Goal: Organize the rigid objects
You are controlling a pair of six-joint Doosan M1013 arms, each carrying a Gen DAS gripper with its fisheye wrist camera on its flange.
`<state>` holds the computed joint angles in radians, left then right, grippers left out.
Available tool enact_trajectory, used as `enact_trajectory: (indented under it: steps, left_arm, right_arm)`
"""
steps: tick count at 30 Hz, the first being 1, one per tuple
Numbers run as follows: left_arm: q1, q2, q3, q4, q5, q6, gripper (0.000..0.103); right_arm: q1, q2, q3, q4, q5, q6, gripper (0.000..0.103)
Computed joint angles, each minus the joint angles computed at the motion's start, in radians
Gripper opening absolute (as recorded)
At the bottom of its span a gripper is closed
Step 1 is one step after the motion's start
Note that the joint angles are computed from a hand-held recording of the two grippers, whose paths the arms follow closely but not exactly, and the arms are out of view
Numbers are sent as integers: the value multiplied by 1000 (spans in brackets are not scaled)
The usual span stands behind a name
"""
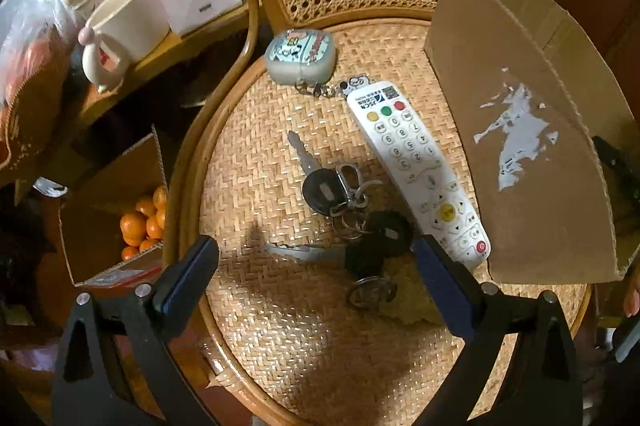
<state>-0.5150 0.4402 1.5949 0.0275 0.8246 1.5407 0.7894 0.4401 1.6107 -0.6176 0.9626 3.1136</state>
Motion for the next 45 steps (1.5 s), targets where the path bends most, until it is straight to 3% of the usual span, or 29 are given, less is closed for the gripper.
enact_trajectory:
  steps: [16,21,23,24,27,36,45]
  left_arm:
    - [7,55,-41,4,48,-16,96]
    - [12,47,-34,-63,36,51,68]
    - [7,41,-26,-61,19,63,64]
    - [9,40,-25,-80,17,72,57]
    - [29,45,-32,-180,36,115,57]
    - [19,50,-48,-158,113,178,60]
    - [-8,43,-32,-90,70,160,62]
  right_arm:
    - [-1,0,-1,1,0,-1,6]
    - [2,3,-4,-2,5,-3,6]
    - [2,5,-6,-1,6,-3,6]
    - [2,5,-7,-1,7,-3,6]
    - [3,7,-9,0,8,-3,6]
    - [2,7,-10,2,7,-6,6]
    - [1,7,-11,5,7,-10,6]
